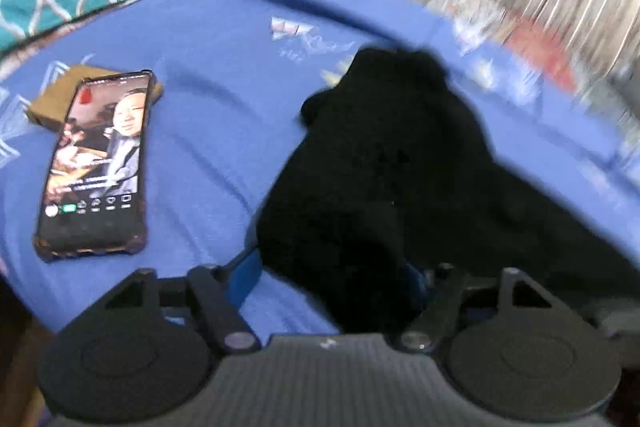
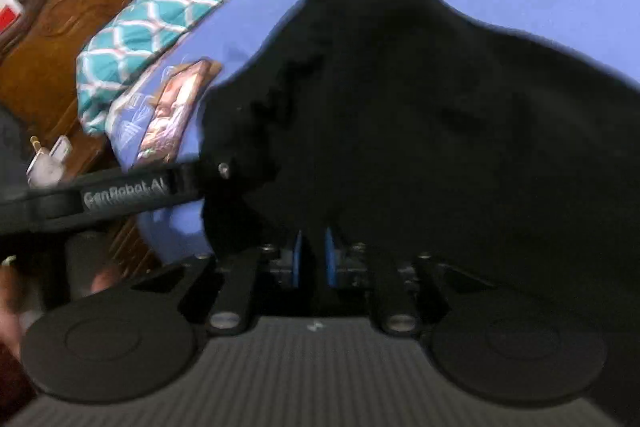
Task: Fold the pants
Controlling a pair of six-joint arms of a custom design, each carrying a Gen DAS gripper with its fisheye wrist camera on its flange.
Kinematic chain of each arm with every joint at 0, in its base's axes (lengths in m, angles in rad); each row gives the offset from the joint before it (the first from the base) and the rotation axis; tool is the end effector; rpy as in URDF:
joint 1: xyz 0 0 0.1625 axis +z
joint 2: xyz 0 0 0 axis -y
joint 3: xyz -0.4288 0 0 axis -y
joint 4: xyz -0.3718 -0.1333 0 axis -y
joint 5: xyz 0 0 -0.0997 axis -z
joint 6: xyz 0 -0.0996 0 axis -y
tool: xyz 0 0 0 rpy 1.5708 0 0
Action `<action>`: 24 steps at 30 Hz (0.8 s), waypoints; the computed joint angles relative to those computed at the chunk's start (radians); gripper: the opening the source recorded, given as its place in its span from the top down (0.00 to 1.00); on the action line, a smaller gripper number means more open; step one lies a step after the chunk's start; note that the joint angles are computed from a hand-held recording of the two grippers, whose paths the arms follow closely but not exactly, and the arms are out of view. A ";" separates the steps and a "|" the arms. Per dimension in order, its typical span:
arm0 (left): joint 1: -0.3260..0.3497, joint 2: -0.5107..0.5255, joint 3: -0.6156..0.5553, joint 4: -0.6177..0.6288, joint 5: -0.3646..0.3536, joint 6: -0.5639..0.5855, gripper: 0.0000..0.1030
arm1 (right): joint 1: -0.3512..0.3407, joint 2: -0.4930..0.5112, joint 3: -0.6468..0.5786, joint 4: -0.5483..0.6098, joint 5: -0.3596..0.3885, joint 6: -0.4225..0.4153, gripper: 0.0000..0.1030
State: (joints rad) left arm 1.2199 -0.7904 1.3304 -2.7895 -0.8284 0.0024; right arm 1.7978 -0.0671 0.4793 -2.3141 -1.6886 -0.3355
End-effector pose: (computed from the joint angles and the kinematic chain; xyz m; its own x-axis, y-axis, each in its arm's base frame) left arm -0.0674 -0.7679 0.2815 -0.8372 -0.1435 -0.5277 0.2696 0.7313 -0.6265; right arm 0.3199 -0.8446 -0.0188 -0.8517 -0.4793 0.2120 -0.5224 0.8087 -0.2704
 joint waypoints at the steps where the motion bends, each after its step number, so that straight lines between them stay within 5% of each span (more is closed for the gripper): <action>1: -0.005 0.000 0.005 -0.007 0.011 0.006 0.36 | 0.000 0.013 -0.021 -0.001 0.013 0.017 0.87; 3: -0.011 -0.021 0.027 0.000 0.004 -0.011 0.34 | -0.002 0.033 -0.092 0.067 0.044 0.057 0.85; 5: -0.012 -0.051 0.040 0.024 -0.024 -0.055 0.33 | -0.008 -0.009 -0.026 0.025 0.075 0.057 0.84; 11: -0.053 -0.071 0.073 -0.187 -0.024 0.016 0.34 | -0.043 -0.260 0.466 -0.484 0.038 0.063 0.80; 17: -0.072 0.073 -0.100 -0.115 -0.120 0.189 0.33 | -0.082 -0.343 0.650 -0.820 -0.198 0.203 0.79; 21: -0.078 0.172 -0.236 0.168 0.055 0.140 0.35 | -0.110 -0.357 0.688 -1.047 -0.495 0.215 0.89; 24: -0.065 0.165 -0.217 0.226 0.084 0.109 0.34 | -0.149 -0.457 0.836 -1.229 -0.508 0.380 0.84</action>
State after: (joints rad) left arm 1.1549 -0.6254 1.1134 -2.5630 -0.7445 0.1114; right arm 1.6493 -0.5240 1.3150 -3.5429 -2.1964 0.0441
